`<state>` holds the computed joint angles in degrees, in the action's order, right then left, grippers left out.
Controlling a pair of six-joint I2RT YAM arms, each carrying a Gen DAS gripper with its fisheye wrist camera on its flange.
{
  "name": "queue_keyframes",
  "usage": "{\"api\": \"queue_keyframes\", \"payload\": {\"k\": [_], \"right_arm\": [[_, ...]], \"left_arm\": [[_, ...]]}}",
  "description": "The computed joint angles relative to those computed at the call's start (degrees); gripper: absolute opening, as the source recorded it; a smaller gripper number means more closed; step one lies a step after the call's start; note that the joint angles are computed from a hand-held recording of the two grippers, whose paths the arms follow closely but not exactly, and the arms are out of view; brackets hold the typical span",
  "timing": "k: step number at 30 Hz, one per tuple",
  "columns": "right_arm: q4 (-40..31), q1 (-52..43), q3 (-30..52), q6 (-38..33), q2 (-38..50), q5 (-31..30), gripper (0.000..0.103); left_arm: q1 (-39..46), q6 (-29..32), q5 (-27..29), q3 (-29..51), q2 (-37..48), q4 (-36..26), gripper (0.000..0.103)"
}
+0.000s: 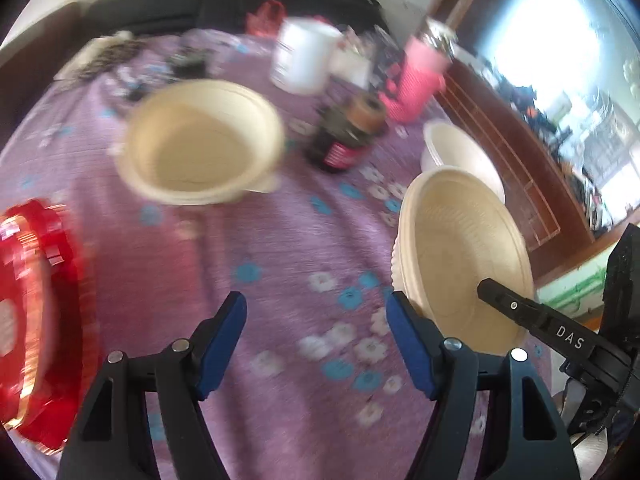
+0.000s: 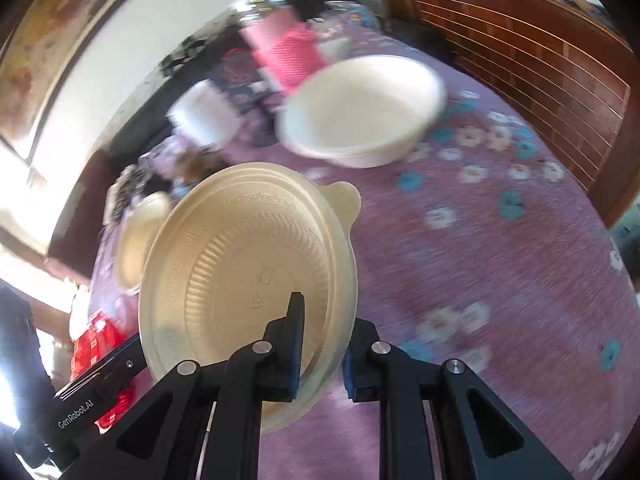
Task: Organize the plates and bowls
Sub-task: 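Carry the cream bowl onto the stacked red plates and open the right gripper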
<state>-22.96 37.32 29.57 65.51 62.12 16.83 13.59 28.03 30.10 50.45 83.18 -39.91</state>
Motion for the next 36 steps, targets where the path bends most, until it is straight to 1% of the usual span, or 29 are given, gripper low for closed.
{"api": "queue_keyframes", "payload": {"k": [1,4,7,9,11,13,17,21,26,28,30,32,33,34,36], "right_arm": [[0.28,1.99,1.82,0.47,1.89,0.78,0.017],[2.52,7.54,9.55,0.13,10.3,1.81,0.017],[5.63,10.7,18.22,-1.71,20.02,0.2,0.017],[6.89,12.07,24.32,-3.22,26.44,-1.28,0.017],[7.42,13.25,31.85,-4.66,33.84,-3.38,0.017],[6.33,13.93,38.83,-5.66,40.15,-5.25,0.018],[3.8,14.54,50.95,-6.69,51.31,-9.1,0.018],[1.95,14.6,56.6,-7.0,56.67,-11.62,0.018],[-2.51,15.56,63.36,-7.9,61.0,-11.24,0.018],[-4.52,15.45,66.61,-9.1,62.64,-11.67,0.02],[-6.7,15.99,68.89,-9.48,63.41,-10.76,0.021],[-7.61,16.43,70.1,-10.36,63.56,-9.32,0.03],[-7.19,16.59,69.54,-10.48,62.94,-8.78,0.038],[-6.43,16.69,68.81,-10.28,62.21,-8.37,0.044],[-4.32,16.59,66.48,-9.84,60.47,-8.18,0.046]], "left_arm": [[4.58,2.81,1.36,1.37,-0.33,-2.54,0.071],[15.03,8.56,3.74,6.24,1.01,-7.8,0.071],[23.35,12.41,4.92,12.06,4.03,-11.19,0.071],[29.59,14.92,5.58,17.54,8.1,-13.61,0.071],[34.14,15.82,5.74,23.51,13.08,-15.1,0.071],[37.32,15.76,4.99,28.64,17.75,-15.63,0.072],[40.43,14.02,3.5,36.66,25.54,-17.02,0.072],[42.06,13.8,2.62,40.87,29.98,-17.66,0.072],[42.5,13.36,1.85,43.33,33.06,-17.2,0.073],[42.87,13.26,1.89,44.07,33.57,-17.49,0.073],[43.54,13.24,2.01,44.8,33.79,-17.1,0.073],[44.29,13.33,2.63,44.98,33.47,-16.36,0.073],[44.56,13.48,2.82,44.82,33.04,-15.81,0.074],[44.84,13.67,3.0,44.52,32.39,-15.05,0.074],[45.47,13.5,3.9,44.03,31.35,-13.7,0.075]]}}
